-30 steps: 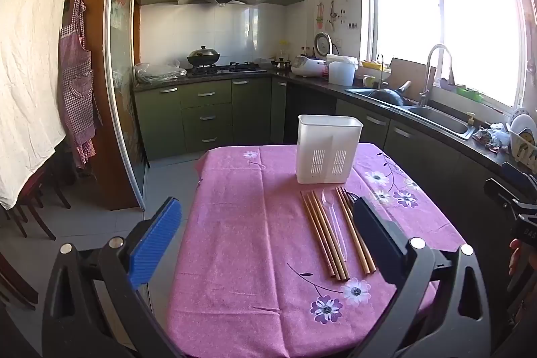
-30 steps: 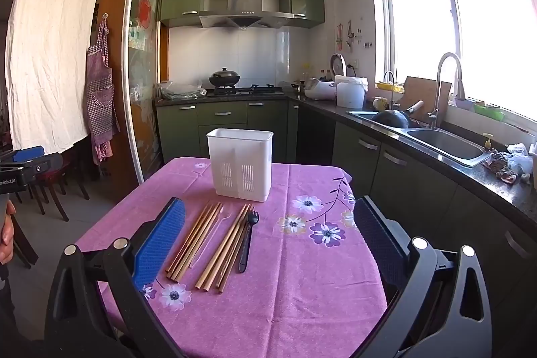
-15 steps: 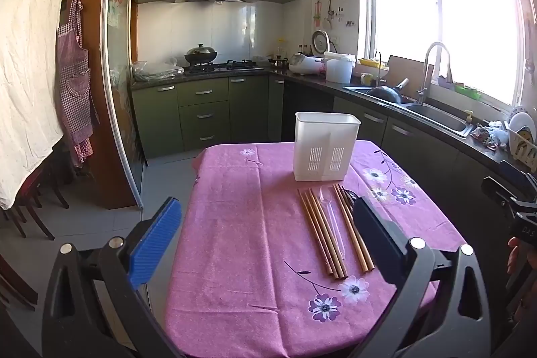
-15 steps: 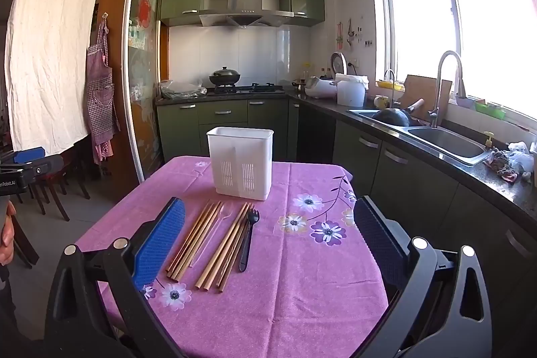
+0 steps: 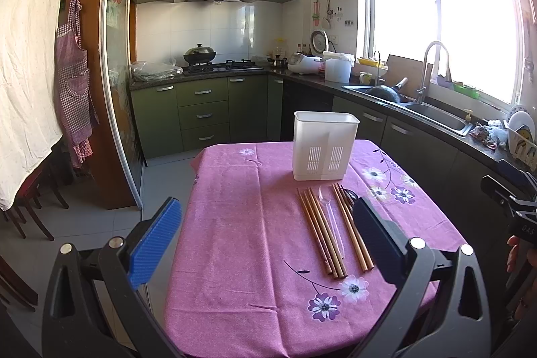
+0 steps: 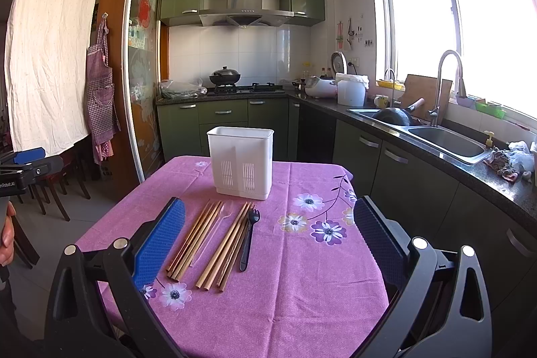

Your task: Organize utensils

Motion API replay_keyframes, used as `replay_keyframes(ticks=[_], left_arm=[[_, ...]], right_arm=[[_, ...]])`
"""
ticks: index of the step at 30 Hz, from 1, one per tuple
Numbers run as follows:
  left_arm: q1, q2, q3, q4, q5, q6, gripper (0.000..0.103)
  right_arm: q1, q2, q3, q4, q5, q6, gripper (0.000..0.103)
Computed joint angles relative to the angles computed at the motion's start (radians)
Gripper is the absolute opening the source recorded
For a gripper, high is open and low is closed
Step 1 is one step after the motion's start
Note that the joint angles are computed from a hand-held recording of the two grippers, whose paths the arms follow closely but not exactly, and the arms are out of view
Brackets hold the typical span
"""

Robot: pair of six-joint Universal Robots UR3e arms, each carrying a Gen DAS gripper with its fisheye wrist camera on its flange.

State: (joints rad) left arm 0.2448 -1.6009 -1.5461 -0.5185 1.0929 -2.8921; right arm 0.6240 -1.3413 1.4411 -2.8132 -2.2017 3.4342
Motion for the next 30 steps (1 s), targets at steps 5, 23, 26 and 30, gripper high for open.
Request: replay_keyframes(ticks=[5,23,26,30], left_arm=[[-0.001,-0.001,-0.005,0.002,-0.001,0.004,0.097],[-0.002,0.007,-0.006,-0.006,-0.001,0.008,0.097],[-0.003,0.012,-0.012,-0.004,0.001,0.008,0.097],[0.0,0.004,0.0,-0.011,-0.002,0.008,0.097]], right_arm=[[-0.003,-0.002,0.001,0.004,0.004,0.002,0.099],[-0.011,0.007,0.009,-0.007,0.019,0.01,0.099],[-0.011,0.008,0.005,-0.002,0.019,0.012,0.099],[-0.013,0.007,0.008,-0.005,0.021,0.01,0.099]])
